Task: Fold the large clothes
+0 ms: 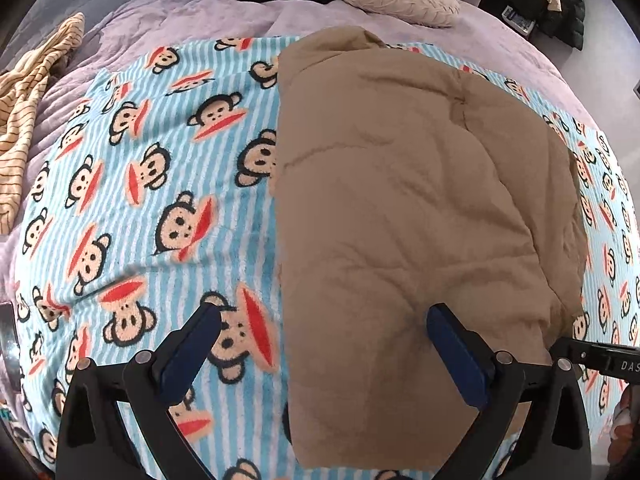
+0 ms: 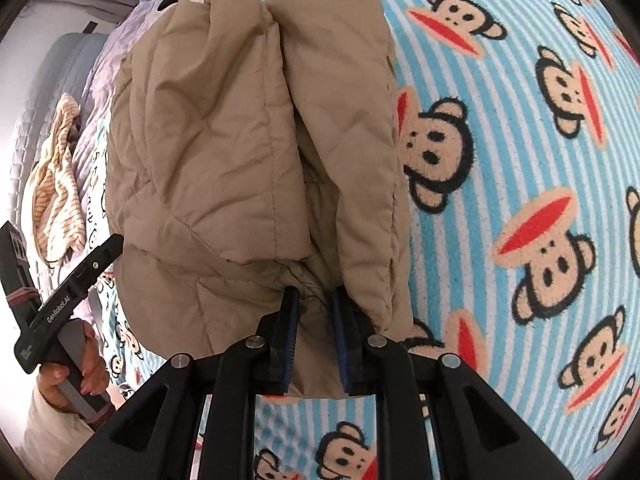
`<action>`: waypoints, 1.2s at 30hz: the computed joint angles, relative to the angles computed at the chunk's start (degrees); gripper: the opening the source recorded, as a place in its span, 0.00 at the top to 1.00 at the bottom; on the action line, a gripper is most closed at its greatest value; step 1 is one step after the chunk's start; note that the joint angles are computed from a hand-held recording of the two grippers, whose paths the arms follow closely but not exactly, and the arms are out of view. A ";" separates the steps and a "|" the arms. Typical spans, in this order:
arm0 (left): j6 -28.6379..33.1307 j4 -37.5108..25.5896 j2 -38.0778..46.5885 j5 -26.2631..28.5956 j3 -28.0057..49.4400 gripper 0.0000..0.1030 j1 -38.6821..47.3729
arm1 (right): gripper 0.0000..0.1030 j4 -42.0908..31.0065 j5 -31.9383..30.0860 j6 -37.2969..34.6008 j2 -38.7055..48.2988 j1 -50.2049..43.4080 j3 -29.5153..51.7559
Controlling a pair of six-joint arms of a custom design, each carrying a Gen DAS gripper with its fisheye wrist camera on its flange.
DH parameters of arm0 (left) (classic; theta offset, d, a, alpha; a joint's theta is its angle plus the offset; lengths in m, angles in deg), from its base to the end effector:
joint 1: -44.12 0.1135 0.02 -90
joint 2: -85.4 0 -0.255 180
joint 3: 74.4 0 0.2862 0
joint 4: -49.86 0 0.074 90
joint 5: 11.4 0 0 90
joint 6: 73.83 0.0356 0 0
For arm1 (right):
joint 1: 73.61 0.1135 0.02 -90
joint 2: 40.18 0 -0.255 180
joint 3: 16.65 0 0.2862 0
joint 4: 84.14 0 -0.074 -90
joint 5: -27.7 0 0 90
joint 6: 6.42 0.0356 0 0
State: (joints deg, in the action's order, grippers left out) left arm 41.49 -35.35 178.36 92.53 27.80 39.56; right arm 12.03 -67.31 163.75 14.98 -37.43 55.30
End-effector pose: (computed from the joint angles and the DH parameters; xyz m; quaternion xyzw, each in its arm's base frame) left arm 0.3402 -0.0357 0.3088 0.2683 0.9481 -0.0965 0.1409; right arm 0.1524 0.1153 0.3047 0.3586 0.9111 0.1915 0.0685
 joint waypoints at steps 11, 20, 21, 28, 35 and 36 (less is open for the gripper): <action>1.01 -4.96 -2.13 -1.39 0.65 0.00 0.11 | 0.70 -5.13 1.91 3.11 0.72 1.55 5.17; 0.22 -6.84 -2.91 -1.82 1.68 0.00 0.72 | 0.62 -9.44 4.95 7.72 1.43 5.99 9.87; 0.10 -6.76 -3.30 -1.83 1.44 0.00 0.66 | 0.62 -9.73 5.16 7.90 1.43 6.38 10.15; 0.49 -7.60 -7.45 -3.04 -0.24 0.00 -0.61 | 0.58 -11.04 8.20 12.15 0.90 11.35 11.80; -0.84 -11.80 -12.82 -3.71 -1.13 0.00 -0.79 | 0.57 -14.08 12.24 18.61 0.35 19.58 14.59; -0.81 -12.63 -13.69 -3.75 -1.35 0.00 -0.80 | 0.56 -14.73 12.98 19.79 0.49 21.09 15.29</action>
State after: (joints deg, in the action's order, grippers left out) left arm 40.68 -47.99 164.68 88.78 26.45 38.76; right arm -2.71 -54.33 183.54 15.48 -16.35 70.59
